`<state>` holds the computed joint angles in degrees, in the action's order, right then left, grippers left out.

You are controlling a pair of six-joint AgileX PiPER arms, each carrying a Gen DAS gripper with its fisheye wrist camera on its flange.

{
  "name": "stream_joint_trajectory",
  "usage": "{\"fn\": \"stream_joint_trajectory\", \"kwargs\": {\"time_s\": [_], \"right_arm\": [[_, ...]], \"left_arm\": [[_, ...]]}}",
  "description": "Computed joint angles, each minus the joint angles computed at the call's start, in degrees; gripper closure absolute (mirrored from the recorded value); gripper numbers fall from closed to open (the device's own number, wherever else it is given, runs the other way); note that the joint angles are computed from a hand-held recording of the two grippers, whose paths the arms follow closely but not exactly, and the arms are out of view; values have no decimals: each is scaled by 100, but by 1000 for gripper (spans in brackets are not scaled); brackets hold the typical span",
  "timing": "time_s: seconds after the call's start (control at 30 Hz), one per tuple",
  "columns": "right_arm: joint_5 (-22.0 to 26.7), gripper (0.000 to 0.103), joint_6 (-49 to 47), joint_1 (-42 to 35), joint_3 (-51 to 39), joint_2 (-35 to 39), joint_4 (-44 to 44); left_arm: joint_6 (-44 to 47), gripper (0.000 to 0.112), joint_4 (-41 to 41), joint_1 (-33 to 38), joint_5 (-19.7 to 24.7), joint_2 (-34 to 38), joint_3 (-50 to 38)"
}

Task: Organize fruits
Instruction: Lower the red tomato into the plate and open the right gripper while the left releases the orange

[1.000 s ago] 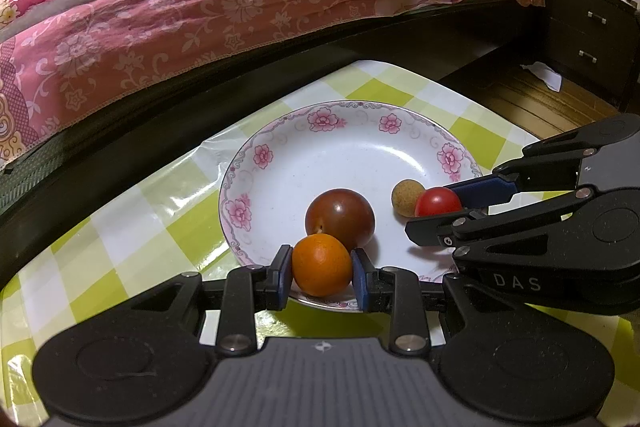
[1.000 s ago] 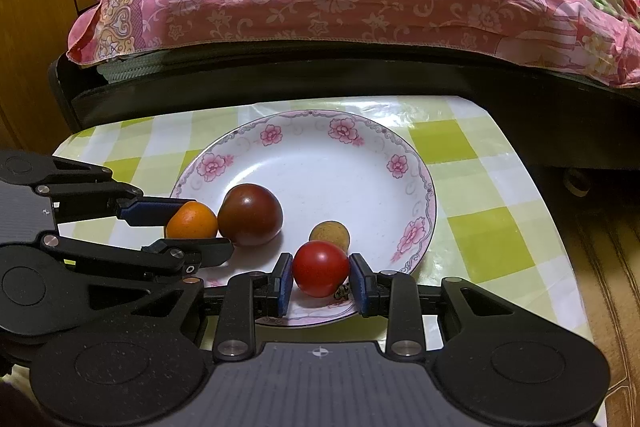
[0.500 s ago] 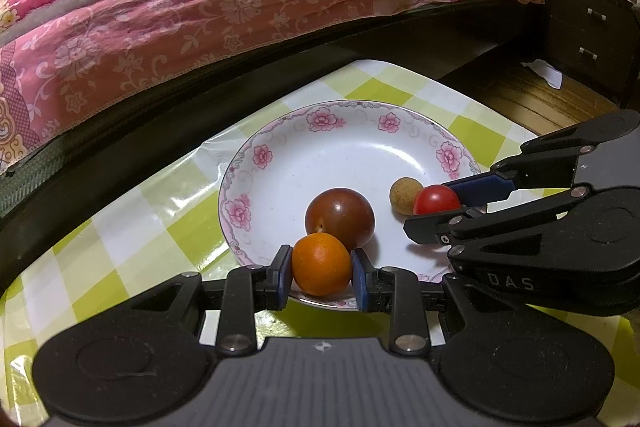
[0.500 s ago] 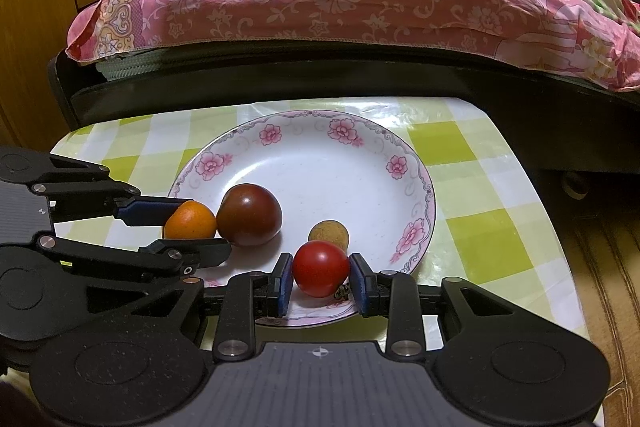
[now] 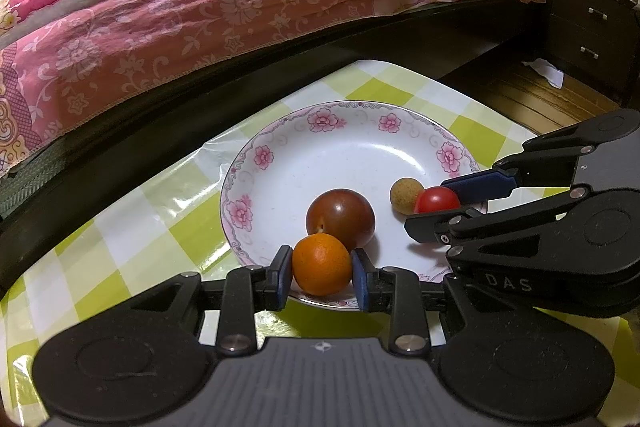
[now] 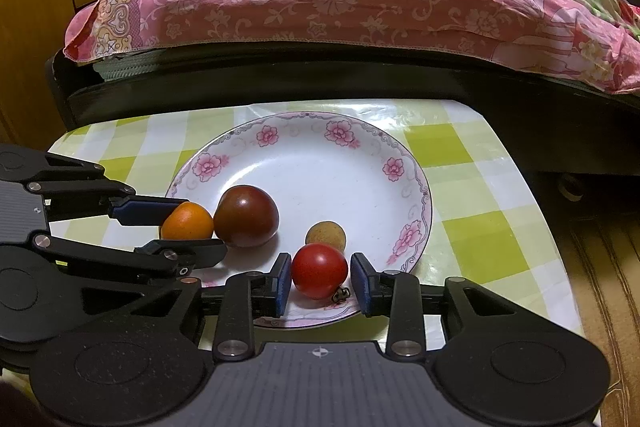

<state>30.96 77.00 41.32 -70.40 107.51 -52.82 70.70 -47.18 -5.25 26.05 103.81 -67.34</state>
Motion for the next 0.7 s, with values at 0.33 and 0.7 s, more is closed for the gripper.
{"fn": "stream_joint_trajectory", "kwargs": {"time_s": [0.33, 0.7], "right_arm": [[20, 71, 34, -3, 0, -5, -40], [65, 66, 100, -24, 20, -58, -122]], "left_arm": [[-31, 73, 4, 4, -8, -18, 0], [-5, 72, -61, 4, -50, -72, 55]]}}
